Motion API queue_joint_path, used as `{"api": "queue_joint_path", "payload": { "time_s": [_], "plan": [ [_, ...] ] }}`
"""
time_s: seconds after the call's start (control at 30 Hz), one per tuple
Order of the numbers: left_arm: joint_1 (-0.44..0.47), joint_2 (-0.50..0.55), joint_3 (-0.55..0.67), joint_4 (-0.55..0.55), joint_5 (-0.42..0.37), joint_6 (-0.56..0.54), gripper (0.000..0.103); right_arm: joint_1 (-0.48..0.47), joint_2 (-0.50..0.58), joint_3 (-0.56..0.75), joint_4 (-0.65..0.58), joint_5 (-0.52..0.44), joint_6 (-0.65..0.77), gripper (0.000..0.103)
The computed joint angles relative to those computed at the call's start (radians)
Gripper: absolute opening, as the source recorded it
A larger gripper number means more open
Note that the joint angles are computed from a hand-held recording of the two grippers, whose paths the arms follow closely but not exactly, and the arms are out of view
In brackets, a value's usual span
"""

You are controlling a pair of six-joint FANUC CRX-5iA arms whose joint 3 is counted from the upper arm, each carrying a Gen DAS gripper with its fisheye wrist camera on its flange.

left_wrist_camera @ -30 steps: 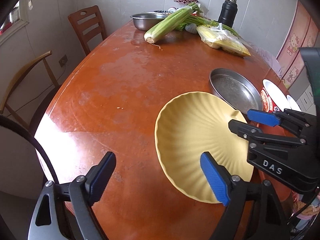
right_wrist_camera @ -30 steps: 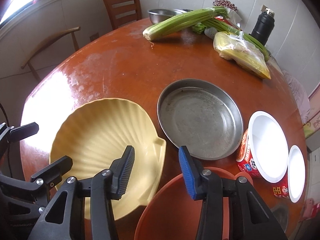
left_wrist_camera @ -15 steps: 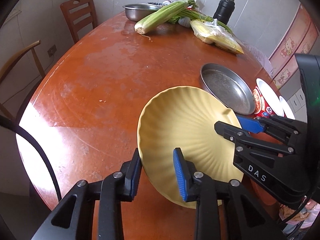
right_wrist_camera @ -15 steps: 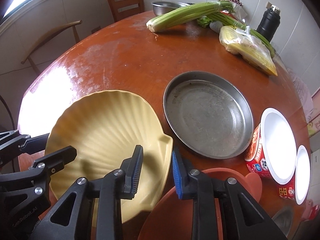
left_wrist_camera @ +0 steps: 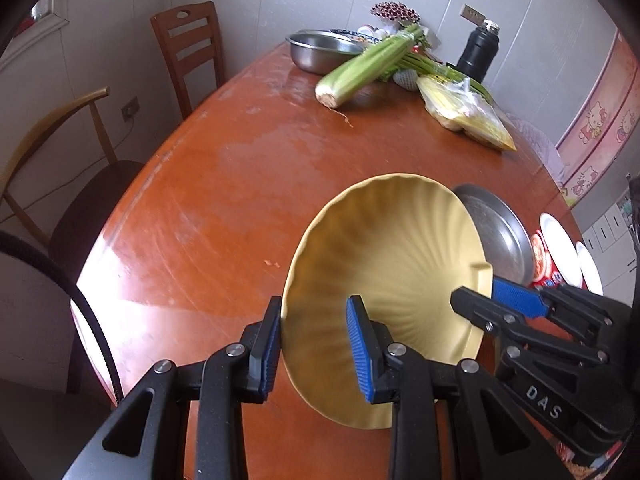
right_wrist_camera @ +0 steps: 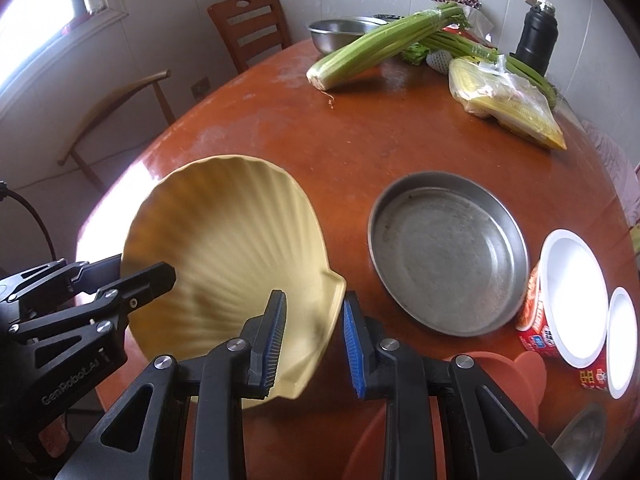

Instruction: Organize plates and bowls

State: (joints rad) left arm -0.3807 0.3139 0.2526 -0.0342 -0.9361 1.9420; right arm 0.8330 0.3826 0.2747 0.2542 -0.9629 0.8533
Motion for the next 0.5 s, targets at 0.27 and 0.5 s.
{"api": "queue_joint_path", "payload": {
  "time_s": [0.27, 0.5],
  "plan": [
    [0.029, 0.053, 0.063, -0.009, -0.020, -0.014, 0.032, -0.005, 0.049, 0.058, -0.036, -0.013, -0.014, 0.030],
    [0.040, 0.091, 0.090, 0.005, -0.030, -0.029, 0.032, -0.008, 0.072, 0.077, -0.048, -0.026, -0.018, 0.030]
  ]
}}
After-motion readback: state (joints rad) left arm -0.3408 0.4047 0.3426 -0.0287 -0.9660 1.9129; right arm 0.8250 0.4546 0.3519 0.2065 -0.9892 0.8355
